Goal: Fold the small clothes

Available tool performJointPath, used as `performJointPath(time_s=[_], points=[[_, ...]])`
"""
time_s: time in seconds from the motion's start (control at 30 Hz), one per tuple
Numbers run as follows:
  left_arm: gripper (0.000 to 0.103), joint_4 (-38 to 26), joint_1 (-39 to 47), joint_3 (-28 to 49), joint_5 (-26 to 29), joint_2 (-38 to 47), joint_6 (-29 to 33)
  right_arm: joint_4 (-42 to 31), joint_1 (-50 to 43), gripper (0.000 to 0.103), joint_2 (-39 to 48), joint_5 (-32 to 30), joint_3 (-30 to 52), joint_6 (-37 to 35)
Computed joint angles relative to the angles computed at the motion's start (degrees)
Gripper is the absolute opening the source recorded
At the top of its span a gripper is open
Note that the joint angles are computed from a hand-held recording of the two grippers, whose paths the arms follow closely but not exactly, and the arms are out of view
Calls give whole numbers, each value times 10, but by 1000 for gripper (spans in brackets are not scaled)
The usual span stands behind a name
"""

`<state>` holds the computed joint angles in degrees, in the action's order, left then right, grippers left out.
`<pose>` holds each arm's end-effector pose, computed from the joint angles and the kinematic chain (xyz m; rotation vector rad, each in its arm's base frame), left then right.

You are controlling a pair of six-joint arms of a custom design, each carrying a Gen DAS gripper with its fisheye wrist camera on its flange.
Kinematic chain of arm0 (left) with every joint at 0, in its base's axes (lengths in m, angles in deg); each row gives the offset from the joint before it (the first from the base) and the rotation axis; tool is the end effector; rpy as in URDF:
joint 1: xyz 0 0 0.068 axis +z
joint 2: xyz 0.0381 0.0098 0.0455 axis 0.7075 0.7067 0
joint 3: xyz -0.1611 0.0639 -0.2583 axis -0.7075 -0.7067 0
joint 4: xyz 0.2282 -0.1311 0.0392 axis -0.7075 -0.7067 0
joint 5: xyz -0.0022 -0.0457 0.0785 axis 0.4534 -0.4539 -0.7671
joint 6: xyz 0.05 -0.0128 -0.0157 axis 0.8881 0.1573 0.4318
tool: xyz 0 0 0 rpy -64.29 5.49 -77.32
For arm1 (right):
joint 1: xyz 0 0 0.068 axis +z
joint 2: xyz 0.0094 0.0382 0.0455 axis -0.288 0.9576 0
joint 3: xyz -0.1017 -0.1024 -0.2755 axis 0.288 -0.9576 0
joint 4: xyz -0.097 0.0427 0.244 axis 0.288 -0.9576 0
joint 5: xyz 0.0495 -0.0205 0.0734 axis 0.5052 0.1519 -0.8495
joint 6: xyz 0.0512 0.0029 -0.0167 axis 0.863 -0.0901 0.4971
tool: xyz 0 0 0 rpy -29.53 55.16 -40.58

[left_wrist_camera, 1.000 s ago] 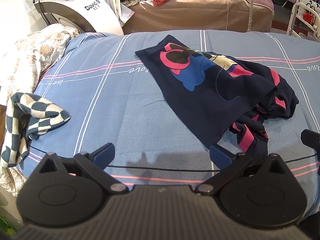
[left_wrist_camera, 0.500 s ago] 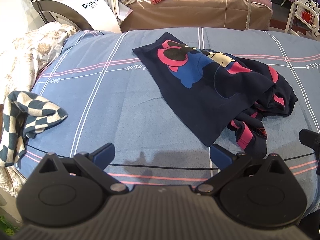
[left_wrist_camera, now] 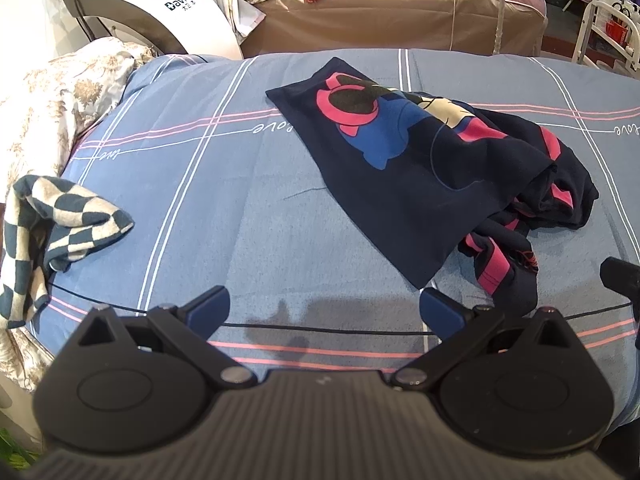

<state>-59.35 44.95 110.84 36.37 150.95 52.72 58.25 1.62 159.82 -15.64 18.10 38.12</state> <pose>0.3083 0.0065 0.1890 -0.0559 2.6001 0.2605 0.3106 0.1005 0.1884 -0.2060 2.4636 0.1093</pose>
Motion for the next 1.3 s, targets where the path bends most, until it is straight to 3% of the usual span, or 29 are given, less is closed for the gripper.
performJointPath(time_s=[0.1, 0.23, 0.33, 0.4, 0.5, 0.57, 0.73, 0.8, 0.83, 0.87, 0.93, 1.17, 1.3], points=[[103, 20, 2, -9, 4, 5, 1, 5, -2, 103, 4, -2, -2, 0], [103, 101, 16, -41, 41, 23, 20, 40, -7, 103, 9, 4, -18, -4], [103, 212, 17, -77, 55, 59, 57, 187, -28, 103, 19, -15, -83, -40], [102, 266, 11, -82, 60, 96, 87, 247, -40, 103, 50, -9, -99, -57], [88, 307, -10, -65, 63, 157, 124, 226, -53, 103, 82, 0, -78, -40], [76, 314, -33, -44, 47, 195, 147, 221, -62, 103, 88, -16, -76, -16], [70, 327, -67, 2, 45, 269, 177, 205, -62, 103, 88, -23, -80, 21], [48, 323, -69, 33, 38, 304, 175, 205, -66, 103, 87, -23, -88, 28], [26, 307, -64, 52, 45, 318, 170, 203, -70, 103, 88, -27, -88, 31], [15, 298, -55, 66, 64, 325, 159, 201, -73, 103, 88, -30, -89, 34], [6, 268, -33, 89, 103, 325, 127, 199, -80, 103, 86, -33, -91, 40], [4, 204, 102, 86, 291, 224, 58, 216, -96, 103, 83, -45, -96, 38], [4, 202, 191, 38, 323, 117, 69, 222, -106, 103, 112, -70, -73, 46]])
